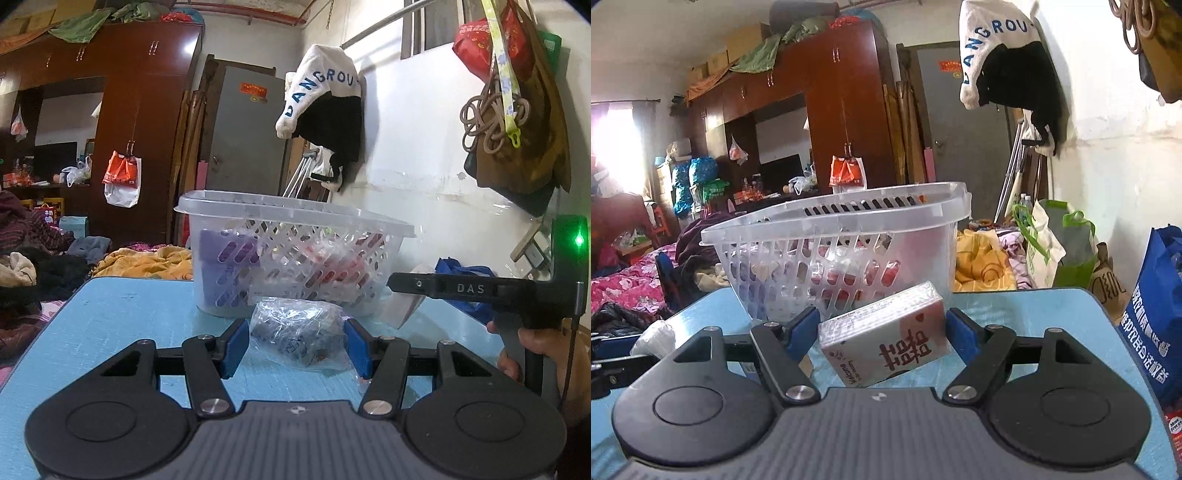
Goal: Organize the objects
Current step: 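Grasp the clear bag with the left tool while the right tool grasps a white box, both into basket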
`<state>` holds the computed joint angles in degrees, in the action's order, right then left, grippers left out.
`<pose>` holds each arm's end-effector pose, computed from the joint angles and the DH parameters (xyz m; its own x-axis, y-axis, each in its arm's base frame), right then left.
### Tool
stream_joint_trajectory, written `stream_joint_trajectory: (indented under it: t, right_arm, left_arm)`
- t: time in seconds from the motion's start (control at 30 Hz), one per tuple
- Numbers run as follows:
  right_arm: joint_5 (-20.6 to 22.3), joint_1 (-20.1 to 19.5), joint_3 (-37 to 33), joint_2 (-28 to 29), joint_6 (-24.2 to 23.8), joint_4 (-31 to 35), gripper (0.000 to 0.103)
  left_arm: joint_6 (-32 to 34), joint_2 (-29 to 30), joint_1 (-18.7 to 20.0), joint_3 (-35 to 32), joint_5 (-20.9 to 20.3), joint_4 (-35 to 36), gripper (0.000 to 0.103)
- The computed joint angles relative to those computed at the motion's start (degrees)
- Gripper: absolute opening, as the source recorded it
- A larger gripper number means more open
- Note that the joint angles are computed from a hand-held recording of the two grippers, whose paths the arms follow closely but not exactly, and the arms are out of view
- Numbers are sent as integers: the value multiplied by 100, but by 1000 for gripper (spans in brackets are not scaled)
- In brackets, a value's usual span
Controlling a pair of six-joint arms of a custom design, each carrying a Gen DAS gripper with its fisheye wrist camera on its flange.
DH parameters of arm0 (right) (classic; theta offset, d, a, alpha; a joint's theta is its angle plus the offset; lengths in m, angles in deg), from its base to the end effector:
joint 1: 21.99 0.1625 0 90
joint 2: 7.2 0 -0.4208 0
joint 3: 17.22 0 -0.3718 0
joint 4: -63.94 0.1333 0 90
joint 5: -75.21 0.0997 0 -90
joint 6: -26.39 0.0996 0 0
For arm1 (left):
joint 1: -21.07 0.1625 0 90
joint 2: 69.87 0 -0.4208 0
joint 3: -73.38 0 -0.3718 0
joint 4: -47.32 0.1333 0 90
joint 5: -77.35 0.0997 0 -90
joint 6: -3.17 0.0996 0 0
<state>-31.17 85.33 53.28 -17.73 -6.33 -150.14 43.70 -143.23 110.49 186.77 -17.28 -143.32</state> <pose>0.3176 -0.6649 -0.0345 -0.7639 -0.2619 0.5899 -0.6453 0.3272 -0.6903 0.1198 -0.5419 0.3647 -0.7538 0.3800 -0.5361 0.6510 0.3207 -0.6880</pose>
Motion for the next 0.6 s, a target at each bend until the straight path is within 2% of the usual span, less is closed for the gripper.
stream_joint_trajectory:
  t: [0.17, 0.4, 0.5, 0.6]
  right_arm:
    - [389, -25, 384, -209, 127, -129, 77]
    - [576, 149, 669, -455, 75, -144, 77]
    - [545, 304, 298, -451, 50, 185, 77]
    - [236, 465, -600, -181, -196, 641, 77]
  left_arm:
    - [-92, -9, 50, -44, -86, -74, 60]
    - [-335, -60, 1, -359, -227, 154, 60]
    - [-548, -31, -164, -797, -257, 559, 60]
    - [-835, 189, -411, -1418, -81, 913, 60]
